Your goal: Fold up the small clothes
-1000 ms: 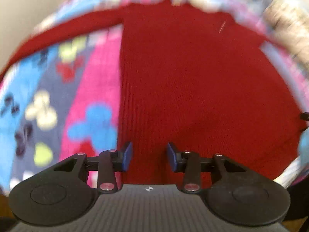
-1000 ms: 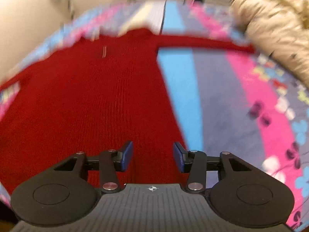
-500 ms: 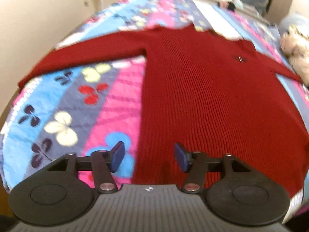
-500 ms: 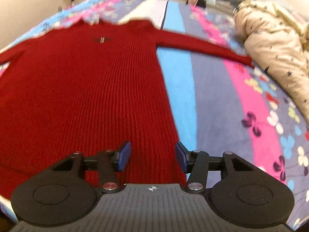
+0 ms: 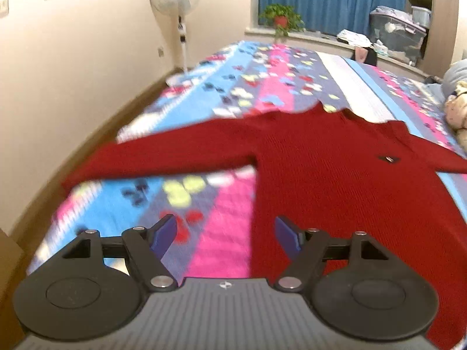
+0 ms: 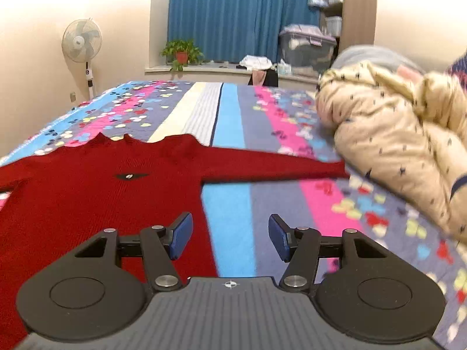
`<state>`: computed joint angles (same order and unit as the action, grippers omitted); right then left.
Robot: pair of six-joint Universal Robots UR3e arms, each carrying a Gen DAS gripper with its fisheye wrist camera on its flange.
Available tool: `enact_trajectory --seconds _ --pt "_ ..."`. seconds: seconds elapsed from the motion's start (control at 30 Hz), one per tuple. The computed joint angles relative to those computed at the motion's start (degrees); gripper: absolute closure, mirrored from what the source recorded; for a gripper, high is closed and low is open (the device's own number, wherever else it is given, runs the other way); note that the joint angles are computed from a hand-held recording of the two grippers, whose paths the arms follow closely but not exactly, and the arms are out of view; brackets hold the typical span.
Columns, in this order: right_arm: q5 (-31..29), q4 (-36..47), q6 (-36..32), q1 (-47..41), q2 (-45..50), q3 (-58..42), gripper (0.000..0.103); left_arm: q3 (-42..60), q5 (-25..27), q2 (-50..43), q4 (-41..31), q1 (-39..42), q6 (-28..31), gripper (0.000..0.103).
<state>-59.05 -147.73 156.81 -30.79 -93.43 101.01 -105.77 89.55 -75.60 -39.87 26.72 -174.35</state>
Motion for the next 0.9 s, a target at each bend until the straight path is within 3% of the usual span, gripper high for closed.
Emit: enact_trajectory --seconds 0.17,0.23,0.3,0.33,0.4,0.47,0.67,0.9 --pt "-2.0 -4.5 1.5 3.6 4.9 0.4 0.046 11.9 6.1 -15.0 3.8 -1.3 0.6 0.024" --pt "-6.7 0.0 0.4 7.5 7.2 -2.9 0.049 14.8 8.6 -19.5 5.0 -1.0 0.3 0.024" --pt "-7.1 -2.2 1.1 9.3 7.8 -2.5 0.049 14.6 9.9 -22.0 7.7 -0.5 0.3 0.024" --pt "-6.5 -2.4 0.6 9.9 8.1 -2.5 0.049 14.0 9.7 -22.8 8.2 0.0 0.6 0.024" --pt "-8.0 -2.3 -0.9 11.7 9.1 -3.1 0.048 17.7 10.4 -25.3 2.8 0.4 -0.5 0.024" --pt "-10.7 -2.1 -2.1 13.6 10.7 -4.3 0.048 18.4 8.8 -26.1 3.6 1.4 -1.3 0.024" --pt "-15.1 -1.2 2.1 16.3 15.6 -9.3 0.046 25.3 8.1 -32.1 1.0 2.8 -4.4 0.024" --pt "-16.6 -1.0 3.0 18.3 17.8 -11.4 0.046 36.0 6.2 -39.7 -3.2 7.7 -14.7 0.024"
